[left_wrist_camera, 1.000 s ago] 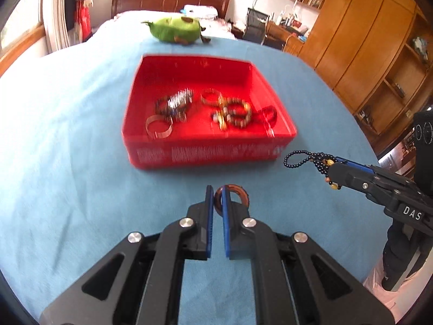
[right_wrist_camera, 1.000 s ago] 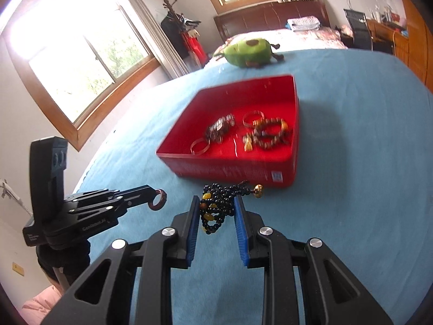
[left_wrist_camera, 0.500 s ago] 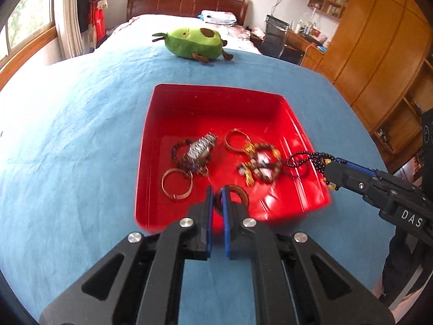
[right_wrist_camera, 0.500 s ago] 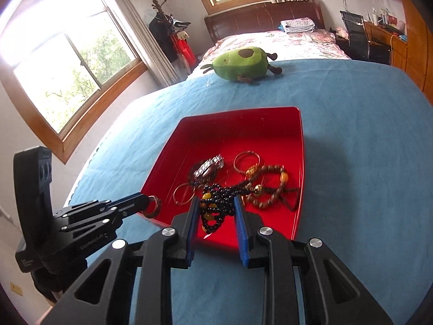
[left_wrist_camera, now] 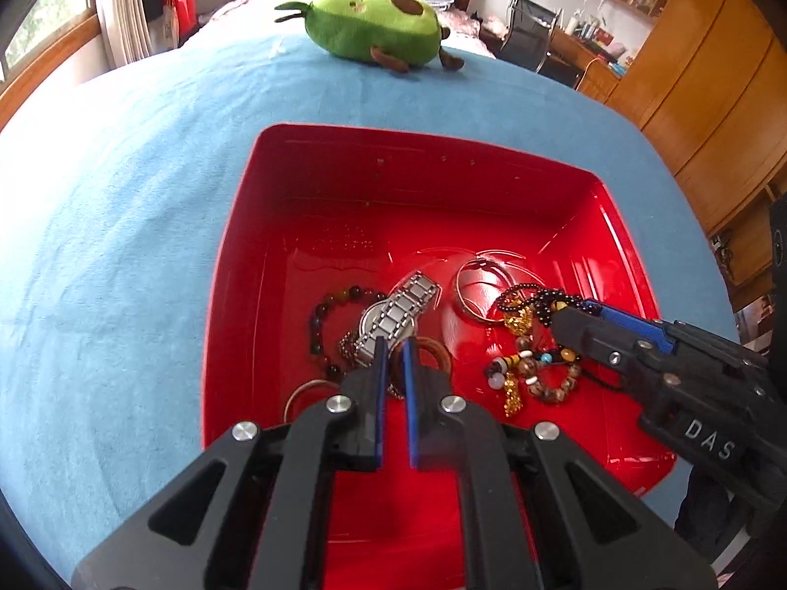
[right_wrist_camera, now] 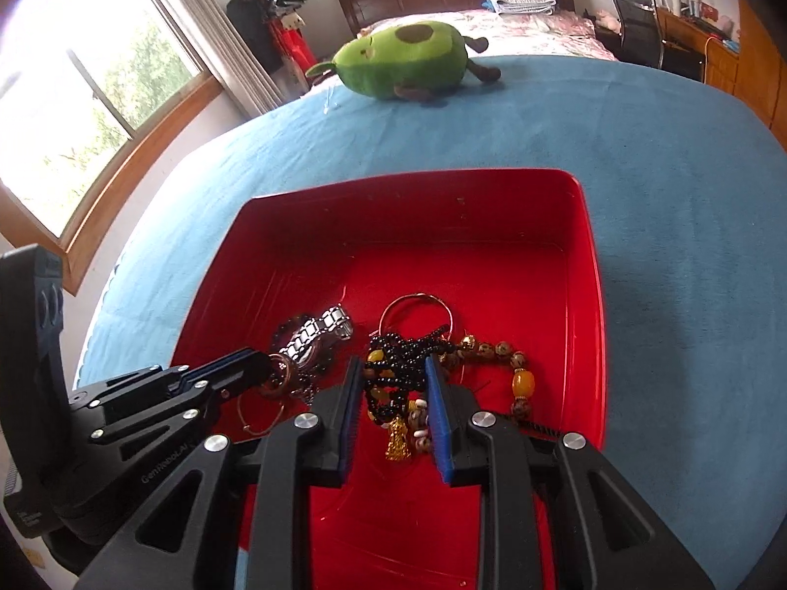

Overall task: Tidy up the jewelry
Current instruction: 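Carry the necklace and wooden ring into the red tin and open both tools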

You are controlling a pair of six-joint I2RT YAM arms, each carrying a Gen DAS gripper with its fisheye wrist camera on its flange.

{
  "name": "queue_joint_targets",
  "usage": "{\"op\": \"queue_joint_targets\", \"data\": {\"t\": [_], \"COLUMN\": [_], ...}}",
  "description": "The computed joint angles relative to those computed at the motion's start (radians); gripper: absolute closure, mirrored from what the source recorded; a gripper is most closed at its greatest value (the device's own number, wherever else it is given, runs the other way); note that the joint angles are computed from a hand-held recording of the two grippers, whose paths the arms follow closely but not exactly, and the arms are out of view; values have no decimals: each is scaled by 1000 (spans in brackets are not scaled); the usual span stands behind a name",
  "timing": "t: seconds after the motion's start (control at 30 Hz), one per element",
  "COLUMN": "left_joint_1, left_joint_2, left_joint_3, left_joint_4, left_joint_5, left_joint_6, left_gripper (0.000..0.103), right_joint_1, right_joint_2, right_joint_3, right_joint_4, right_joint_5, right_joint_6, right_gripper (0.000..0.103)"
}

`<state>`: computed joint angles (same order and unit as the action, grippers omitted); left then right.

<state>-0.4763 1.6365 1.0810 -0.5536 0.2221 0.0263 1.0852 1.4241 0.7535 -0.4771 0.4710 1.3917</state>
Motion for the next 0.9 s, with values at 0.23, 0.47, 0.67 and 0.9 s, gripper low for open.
{"op": "queue_joint_targets", "data": {"t": [0.23, 0.47, 0.67, 0.9], "left_joint_1": [13, 16, 20, 50], "left_joint_2": [18, -60, -149, -283], "left_joint_3": [6, -36, -80, -166], "left_joint_4": [1, 5, 20, 25], "left_joint_5": [3, 1, -37, -57], "left_joint_6": [-4, 7, 3, 9], "left_gripper": [81, 71, 60, 24], "right_joint_1": [17, 90, 153, 251], "right_joint_2": [-9, -30, -6, 33], "right_joint_3": [1, 48, 114, 180], "right_joint_4": [-16, -116, -251, -438], "right_joint_5": [19, 88, 152, 219], "right_joint_6": [21, 84, 169, 337], "right_gripper": [70, 70, 70, 30]}}
